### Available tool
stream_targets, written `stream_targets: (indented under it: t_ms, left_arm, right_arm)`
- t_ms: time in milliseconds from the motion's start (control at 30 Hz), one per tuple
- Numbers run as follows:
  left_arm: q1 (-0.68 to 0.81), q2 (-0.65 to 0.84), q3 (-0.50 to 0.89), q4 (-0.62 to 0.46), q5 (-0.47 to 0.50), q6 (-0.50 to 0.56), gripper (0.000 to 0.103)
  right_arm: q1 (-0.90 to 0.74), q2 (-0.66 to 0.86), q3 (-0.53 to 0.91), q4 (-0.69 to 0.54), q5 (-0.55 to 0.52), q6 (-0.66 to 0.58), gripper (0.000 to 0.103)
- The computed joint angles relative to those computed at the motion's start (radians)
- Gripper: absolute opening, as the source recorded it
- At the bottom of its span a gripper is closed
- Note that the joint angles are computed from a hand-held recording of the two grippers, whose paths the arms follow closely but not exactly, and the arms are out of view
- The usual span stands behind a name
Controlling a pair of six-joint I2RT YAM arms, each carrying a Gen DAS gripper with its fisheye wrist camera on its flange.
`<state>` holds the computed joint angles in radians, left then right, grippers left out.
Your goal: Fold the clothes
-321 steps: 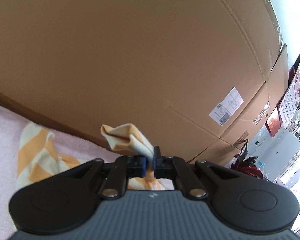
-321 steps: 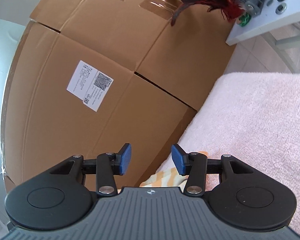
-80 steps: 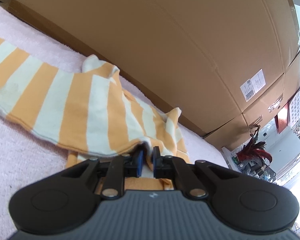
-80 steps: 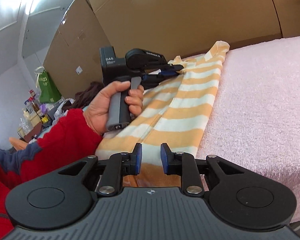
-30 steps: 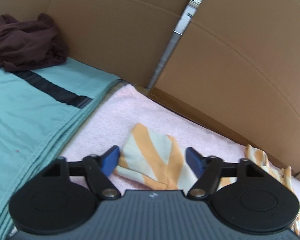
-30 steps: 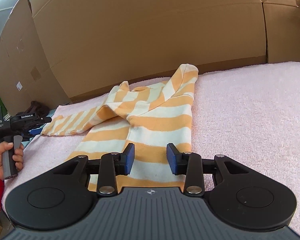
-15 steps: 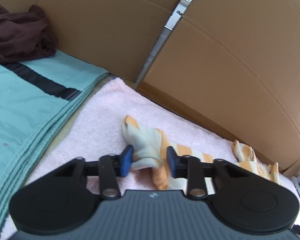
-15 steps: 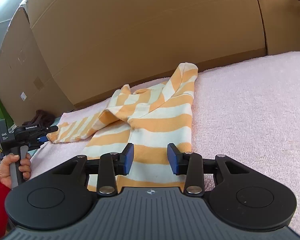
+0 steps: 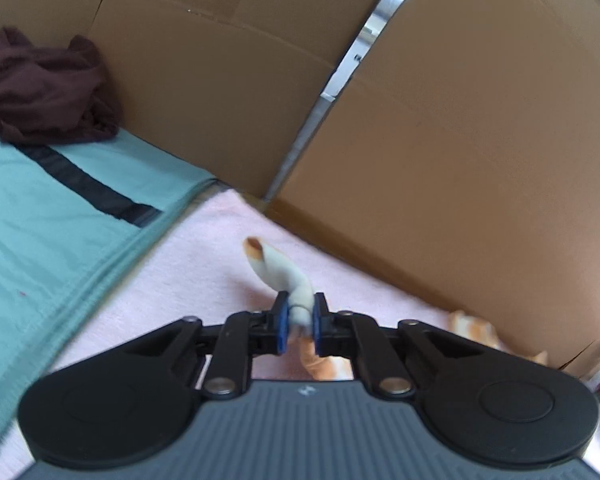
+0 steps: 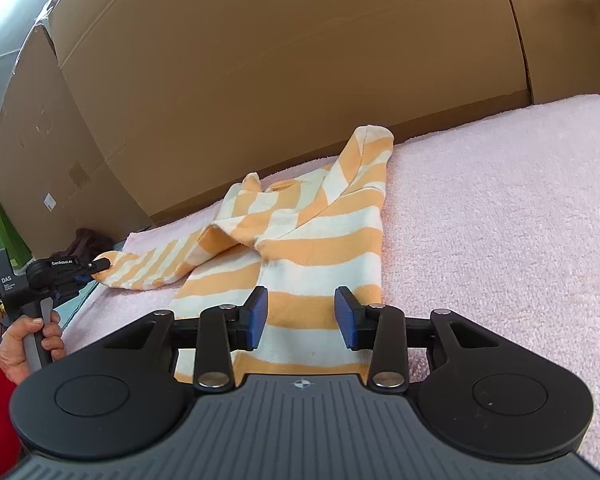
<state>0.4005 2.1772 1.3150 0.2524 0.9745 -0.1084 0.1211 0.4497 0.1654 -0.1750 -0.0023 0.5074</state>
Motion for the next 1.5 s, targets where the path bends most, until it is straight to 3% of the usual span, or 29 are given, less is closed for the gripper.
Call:
stream_targets:
  t_ms: [100, 200, 333, 433, 567, 633, 733, 833, 933, 1100, 1200, 1267, 1333, 1433, 1500]
  left_arm:
    - [0.006, -0.052, -0.059, 0.156, 0.074, -0.205, 0.005]
    - [0.006, -0.12, -0.116, 0.292, 0.08, -0.313, 0.005]
    - [0.027, -0.175, -0.204, 0.505, 0.048, -0.408, 0.005]
    - [0.043, -0.165, -0.23, 0.569, 0.031, -0.403, 0.005]
    - [0.032, -0.122, -0.19, 0.369, -0.049, -0.186, 0.005]
    - [0.037, -0.074, -0.158, 0.305, -0.066, -0.178, 0.005]
    - [0.05, -0.031, -0.154, 0.32, -0.074, -0.198, 0.005]
    - [0.049, -0.013, -0.133, 0.243, -0.085, -0.132, 0.005]
    - [0.05, -0.012, -0.132, 0.25, -0.078, -0.141, 0.005]
    - [0.05, -0.021, -0.136, 0.226, -0.08, -0.133, 0.005]
    - [0.046, -0.012, -0.102, 0.159, -0.097, -0.13, 0.005]
    - [0.044, -0.001, -0.07, 0.104, -0.105, -0.129, 0.005]
    - [0.043, 0.018, -0.027, 0.041, -0.107, -0.135, 0.005]
    - [0.041, 0.04, 0.027, -0.033, -0.12, -0.149, 0.005]
    - [0.036, 0.032, 0.008, 0.01, -0.115, -0.177, 0.004]
  right_arm:
    - [0.024, -0.001, 0.001, -0.004, 0.034, 0.002, 0.039]
    - [0.015, -0.011, -0.004, -0.005, 0.03, 0.005, 0.039]
    - [-0.011, -0.035, -0.017, -0.006, 0.018, 0.019, 0.039]
    - [-0.003, -0.047, -0.019, -0.014, 0.043, 0.029, 0.039]
    - [-0.001, -0.048, -0.016, -0.022, 0.05, 0.022, 0.039]
    - [-0.006, -0.052, -0.015, -0.028, 0.047, 0.02, 0.039]
    - [-0.009, -0.066, -0.015, -0.041, 0.047, 0.019, 0.039]
    - [0.007, -0.046, 0.001, -0.048, 0.072, 0.008, 0.037]
    - [0.066, 0.063, 0.055, -0.011, 0.152, -0.042, 0.033]
    - [0.014, 0.398, 0.169, 0.174, 0.085, -0.1, 0.028]
    - [0.02, 0.576, 0.238, 0.2, 0.07, -0.159, 0.026]
    - [0.059, 0.573, 0.253, 0.17, 0.129, -0.201, 0.025]
    - [0.055, 0.47, 0.208, 0.161, 0.124, -0.174, 0.026]
    - [-0.043, 0.272, 0.123, 0.086, -0.027, -0.122, 0.026]
    - [-0.066, 0.142, 0.066, 0.019, -0.041, -0.104, 0.026]
